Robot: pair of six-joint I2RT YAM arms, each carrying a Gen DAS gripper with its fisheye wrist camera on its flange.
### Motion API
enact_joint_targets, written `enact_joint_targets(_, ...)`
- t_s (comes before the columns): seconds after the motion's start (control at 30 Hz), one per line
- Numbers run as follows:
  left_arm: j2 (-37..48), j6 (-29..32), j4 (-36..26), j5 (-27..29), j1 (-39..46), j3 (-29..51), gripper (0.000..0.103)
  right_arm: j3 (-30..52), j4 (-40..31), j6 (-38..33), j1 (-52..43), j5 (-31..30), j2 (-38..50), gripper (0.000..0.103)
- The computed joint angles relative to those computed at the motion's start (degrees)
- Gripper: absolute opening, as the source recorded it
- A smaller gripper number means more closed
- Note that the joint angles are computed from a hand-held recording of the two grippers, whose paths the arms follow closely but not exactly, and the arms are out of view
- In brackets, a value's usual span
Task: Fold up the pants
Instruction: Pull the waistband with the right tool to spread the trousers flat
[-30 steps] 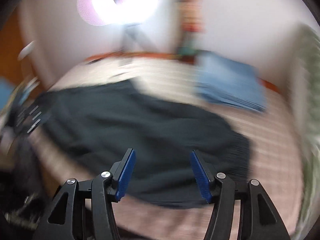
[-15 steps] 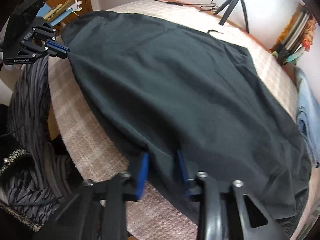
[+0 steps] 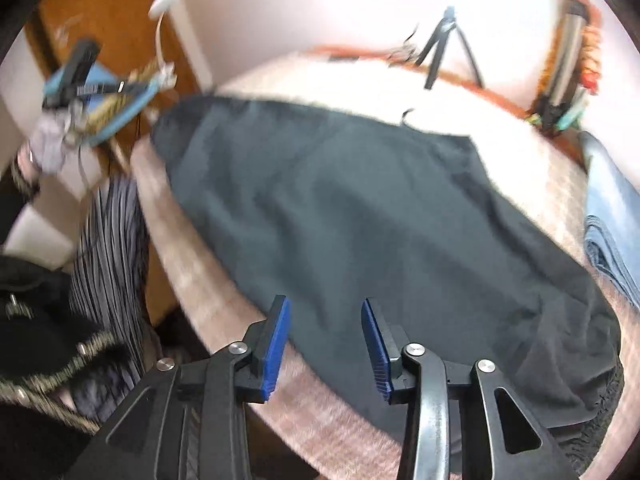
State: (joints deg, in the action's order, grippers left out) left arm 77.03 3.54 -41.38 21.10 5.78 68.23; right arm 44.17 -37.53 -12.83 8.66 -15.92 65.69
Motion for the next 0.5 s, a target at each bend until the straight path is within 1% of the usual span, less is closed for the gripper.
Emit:
enact_joint_targets(0.07, 1.92, 0.64, -1.55, 0.69, 5.49, 3.24, 0.041, 0.87, 1.86, 1.37, -2.13, -0.76, 0.41, 0.053)
enact_joint_targets(0.13, 4.21, 1.70, -3.45, 0.12, 9.71, 7.03, 0.041, 1.71, 4.90, 3.72, -2.84, -0.66, 2.31, 0.054)
enact_joint_targets(0.17, 5.25, 2.51, -4.29, -0.46, 11.59, 8.96, 0.041, 2.05, 5.69, 4.08, -4.12, -0.93, 2.89, 0.057)
enact_joint_targets(0.23, 6.11, 3.46, -4.76, 0.01, 13.64, 10.53, 0.042, 3.75, 8.53, 5.27, -5.89, -0.21, 5.25, 0.066)
enact_joint_targets(0.27, 6.83, 3.47, -4.58, 0.39, 14.43, 11.02, 0.044, 5.00, 9.54, 5.49, -6.73, -0.44, 6.59, 0.075)
enact_joint_targets(0.3, 7.49, 3.18, -4.51, 0.57, 14.55, 11.15, 0.047, 6.39, 10.90, 5.71, -7.54, -0.50, 8.65, 0.079)
enact_joint_targets(0.33, 8.51, 3.12, -4.37, 1.06, 14.54, 10.76, 0.050, 8.14, 12.12, 6.05, -8.47, -0.77, 11.37, 0.079)
enact_joint_targets(0.43, 10.64, 3.25, -3.22, 2.24, 13.74, 8.22, 0.050, 15.18, 13.94, 8.89, -10.16, -1.69, 21.15, 0.079)
enact_joint_targets(0.5, 11.55, 3.16, -2.70, 3.21, 13.36, 6.58, 0.051, 19.90, 14.81, 10.21, -10.49, -1.08, 27.46, 0.079)
